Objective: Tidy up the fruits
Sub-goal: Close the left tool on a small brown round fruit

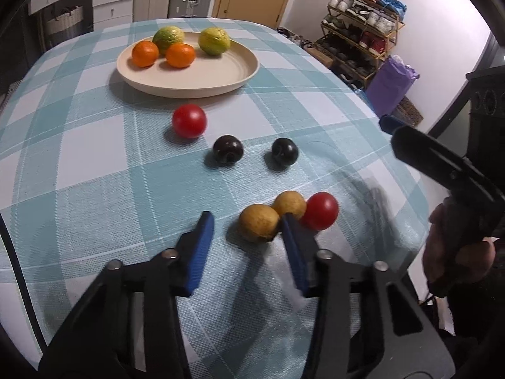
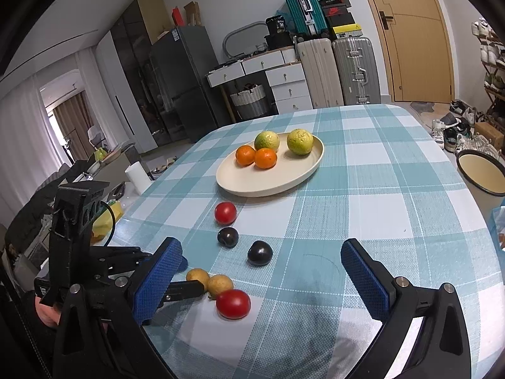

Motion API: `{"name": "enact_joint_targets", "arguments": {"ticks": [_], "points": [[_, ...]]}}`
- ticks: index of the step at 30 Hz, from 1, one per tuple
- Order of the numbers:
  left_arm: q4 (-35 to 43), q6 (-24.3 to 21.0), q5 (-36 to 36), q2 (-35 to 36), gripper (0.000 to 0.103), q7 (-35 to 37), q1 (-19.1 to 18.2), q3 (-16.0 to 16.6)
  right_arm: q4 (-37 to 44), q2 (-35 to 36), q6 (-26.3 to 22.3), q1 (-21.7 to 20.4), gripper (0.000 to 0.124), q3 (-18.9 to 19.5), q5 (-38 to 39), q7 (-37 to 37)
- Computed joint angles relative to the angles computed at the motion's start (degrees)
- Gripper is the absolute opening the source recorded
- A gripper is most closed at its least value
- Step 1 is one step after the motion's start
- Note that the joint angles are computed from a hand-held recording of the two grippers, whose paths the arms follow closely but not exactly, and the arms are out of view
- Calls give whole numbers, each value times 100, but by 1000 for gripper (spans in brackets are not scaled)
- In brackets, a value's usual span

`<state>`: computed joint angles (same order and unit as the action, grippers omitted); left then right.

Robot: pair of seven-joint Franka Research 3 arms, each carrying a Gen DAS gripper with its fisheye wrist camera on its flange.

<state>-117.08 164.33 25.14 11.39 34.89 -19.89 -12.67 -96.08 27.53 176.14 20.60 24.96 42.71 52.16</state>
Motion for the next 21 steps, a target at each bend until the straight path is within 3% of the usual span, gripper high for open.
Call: {"name": "enact_joint_targets", "arguments": {"ticks": [1,7,12,21], "points": [[-21,97,-206,18,25,238,94,-105,0,5,2,-8,103,8,3,-4],[-6,82,-120,7,25,256,4,-24,25,26,-125,-31,103,7,19,24],[-103,133,89,-113,25,6,-31,66,30,33,-250,-291,103,333,458,-438],[-345,313,439,-380,25,-444,53,102,-76,-100,-623,325,103,-375,92,-97]]}}
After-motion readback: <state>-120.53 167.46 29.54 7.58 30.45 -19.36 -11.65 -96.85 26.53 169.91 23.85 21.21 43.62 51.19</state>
